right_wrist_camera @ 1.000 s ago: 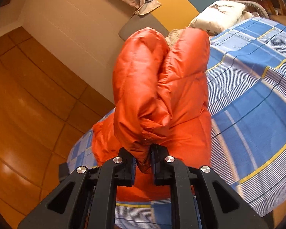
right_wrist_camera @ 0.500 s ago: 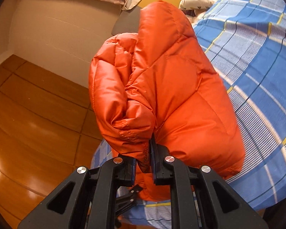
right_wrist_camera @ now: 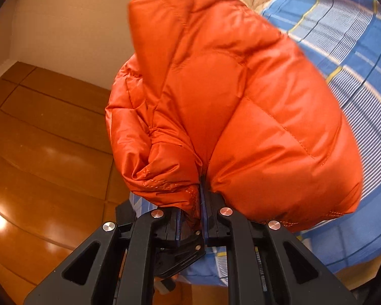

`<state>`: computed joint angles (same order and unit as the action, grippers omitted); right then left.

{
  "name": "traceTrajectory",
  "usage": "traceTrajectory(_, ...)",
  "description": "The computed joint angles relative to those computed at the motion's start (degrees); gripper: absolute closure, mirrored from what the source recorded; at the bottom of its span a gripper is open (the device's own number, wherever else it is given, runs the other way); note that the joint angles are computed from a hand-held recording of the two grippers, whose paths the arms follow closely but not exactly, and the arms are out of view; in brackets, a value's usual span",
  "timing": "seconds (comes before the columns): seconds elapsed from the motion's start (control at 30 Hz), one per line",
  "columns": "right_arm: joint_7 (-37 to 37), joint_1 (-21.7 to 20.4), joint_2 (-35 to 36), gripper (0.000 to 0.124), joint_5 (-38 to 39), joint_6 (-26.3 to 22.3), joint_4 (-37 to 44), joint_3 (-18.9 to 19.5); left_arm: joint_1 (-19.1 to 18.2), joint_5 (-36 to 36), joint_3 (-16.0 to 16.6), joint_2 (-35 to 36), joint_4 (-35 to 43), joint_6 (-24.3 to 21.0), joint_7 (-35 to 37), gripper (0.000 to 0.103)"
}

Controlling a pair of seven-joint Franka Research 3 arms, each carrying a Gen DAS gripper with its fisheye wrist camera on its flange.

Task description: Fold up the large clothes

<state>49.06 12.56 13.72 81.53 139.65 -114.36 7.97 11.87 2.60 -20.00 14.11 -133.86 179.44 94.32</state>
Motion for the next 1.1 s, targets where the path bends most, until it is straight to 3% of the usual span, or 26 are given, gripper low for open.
traceTrajectory(0.5, 1.2, -0.34, 5.07, 0.112, -5.18, -5.64, 4.4, 1.57, 6.1, -5.16, -5.8, 0.45, 0.17, -0.32, 5.29, 0.056)
traceTrajectory(0.9, 5.52, -1.52, 16.9, 0.114, -14.85, -6.6, 16.63, 3.61, 10.65, -8.63, -9.79, -0.1, -0.84, -0.01, 7.66, 0.059)
traceTrajectory(1.0, 5.67, -2.68, 17.96, 0.115, -15.78, -7.23, 17.86, 4.23, 15.15, -12.42, -14.5, -1.0, -1.79, -0.25, 10.85, 0.058)
traceTrajectory(1.1, 6.18, -3.45, 18.76, 0.115, -17.19, -8.16, 19.43, 4.27, 23.11, -19.84, -22.95, -2.04, -2.96, -0.94, 17.61, 0.058)
